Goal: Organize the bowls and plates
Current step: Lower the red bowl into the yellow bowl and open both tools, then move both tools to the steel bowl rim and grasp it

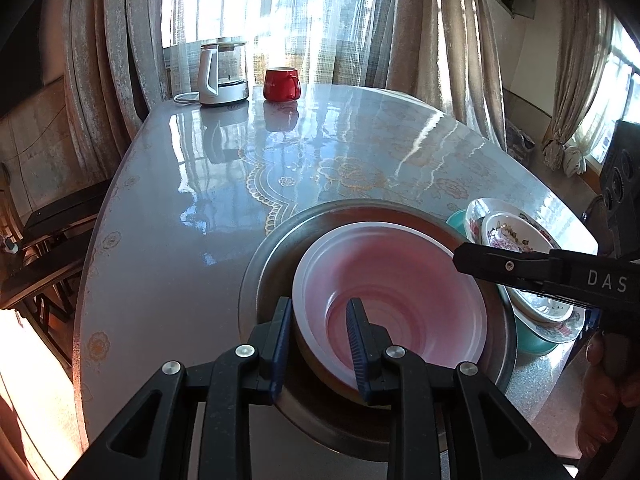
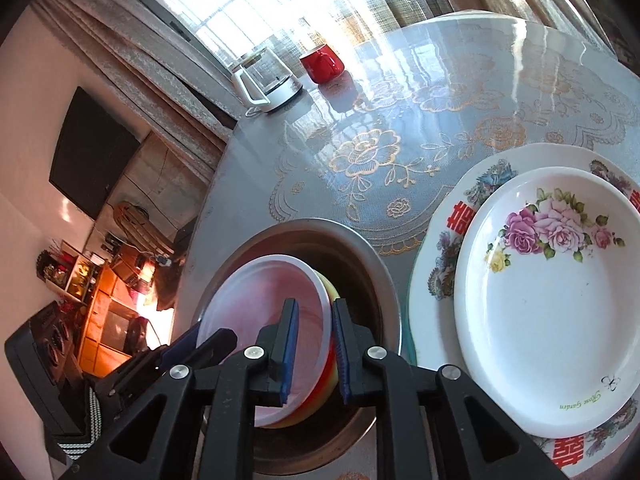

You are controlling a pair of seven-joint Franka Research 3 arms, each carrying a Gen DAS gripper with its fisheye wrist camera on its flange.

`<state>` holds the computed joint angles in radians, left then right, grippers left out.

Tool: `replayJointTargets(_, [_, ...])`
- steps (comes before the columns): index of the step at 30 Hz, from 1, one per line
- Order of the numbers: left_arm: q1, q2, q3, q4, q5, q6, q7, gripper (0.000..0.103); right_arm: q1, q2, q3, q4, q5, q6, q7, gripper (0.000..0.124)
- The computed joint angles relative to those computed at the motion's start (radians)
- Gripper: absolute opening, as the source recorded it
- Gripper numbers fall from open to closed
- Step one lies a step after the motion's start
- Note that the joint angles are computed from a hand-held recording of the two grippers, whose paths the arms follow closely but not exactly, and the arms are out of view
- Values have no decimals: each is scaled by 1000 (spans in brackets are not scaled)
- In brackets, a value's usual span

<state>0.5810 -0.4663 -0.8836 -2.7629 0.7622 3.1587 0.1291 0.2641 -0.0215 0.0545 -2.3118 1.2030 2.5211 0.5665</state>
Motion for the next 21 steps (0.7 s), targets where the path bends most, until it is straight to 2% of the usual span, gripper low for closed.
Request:
replayJointTargets(5, [-21,-28,14,-18,-26,26,-7,49,5,-47,-5,-37,31,38,-47,29])
replayJointTargets(8, [-46,-65,17,-24,-53,3,3,60,5,-63,-14,-53,27,35,-43,30])
replayJointTargets(12, [-76,-90,35,-28,-53,-20,9,64,2,-66,-22,-60,18,32,-25,31])
replayJointTargets(14, [-79,-106,34,-33,-49,-30,-5,73,1,-69,-24,-63,22,30,-25,31])
replayJointTargets(21, [-96,-151,55,-69,-47,-26,-68,92,-4,-91,-31,-88,8,39,10,36])
